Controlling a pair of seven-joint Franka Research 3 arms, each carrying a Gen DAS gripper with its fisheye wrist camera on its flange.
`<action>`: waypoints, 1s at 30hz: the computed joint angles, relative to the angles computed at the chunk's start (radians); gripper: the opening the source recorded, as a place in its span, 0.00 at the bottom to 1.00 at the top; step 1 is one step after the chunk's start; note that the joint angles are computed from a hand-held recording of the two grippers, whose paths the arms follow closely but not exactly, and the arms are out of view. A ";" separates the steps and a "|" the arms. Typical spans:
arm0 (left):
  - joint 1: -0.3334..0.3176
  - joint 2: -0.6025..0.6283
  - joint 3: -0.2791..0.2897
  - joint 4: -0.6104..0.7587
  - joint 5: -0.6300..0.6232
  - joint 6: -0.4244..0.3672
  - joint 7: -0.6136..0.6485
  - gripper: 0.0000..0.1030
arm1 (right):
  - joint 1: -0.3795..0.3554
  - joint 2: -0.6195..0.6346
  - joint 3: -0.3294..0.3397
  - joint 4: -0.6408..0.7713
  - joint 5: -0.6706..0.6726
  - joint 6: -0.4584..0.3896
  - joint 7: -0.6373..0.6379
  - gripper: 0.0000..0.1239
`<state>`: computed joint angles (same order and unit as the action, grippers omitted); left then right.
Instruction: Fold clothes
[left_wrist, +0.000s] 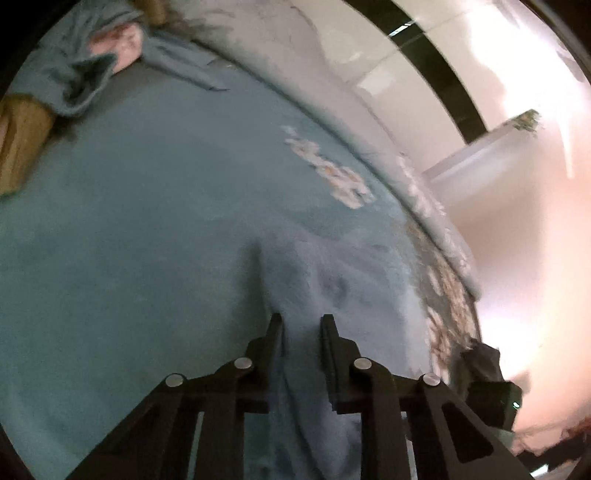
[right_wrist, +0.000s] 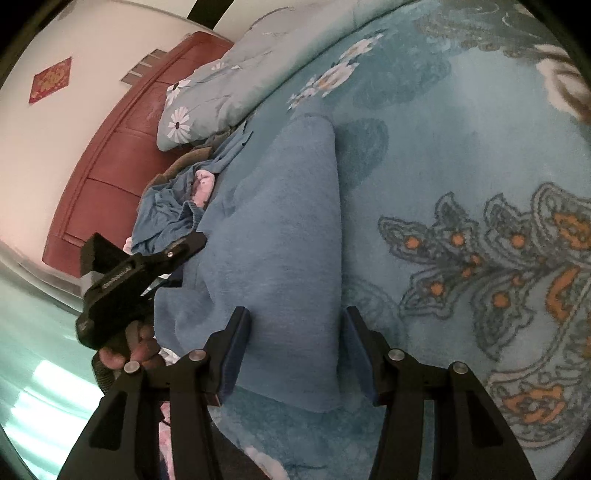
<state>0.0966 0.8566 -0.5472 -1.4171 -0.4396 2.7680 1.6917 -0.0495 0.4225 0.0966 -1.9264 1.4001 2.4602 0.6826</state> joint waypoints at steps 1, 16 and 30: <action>-0.008 0.013 0.014 0.017 0.024 -0.010 -0.032 0.21 | 0.000 0.002 0.001 0.002 -0.001 -0.003 0.000 0.43; 0.029 0.048 -0.055 0.039 -0.138 -0.094 0.146 0.57 | -0.009 0.003 0.005 -0.011 0.050 -0.039 -0.052 0.23; 0.026 0.034 -0.128 -0.019 -0.355 -0.156 0.311 0.23 | -0.101 0.092 -0.041 0.189 -0.132 -0.099 0.052 0.20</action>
<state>0.1227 0.8903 -0.6753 -1.4362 -0.7947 2.6117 2.0028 -0.1501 0.5150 0.0551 -1.7373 1.2680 2.3615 0.7347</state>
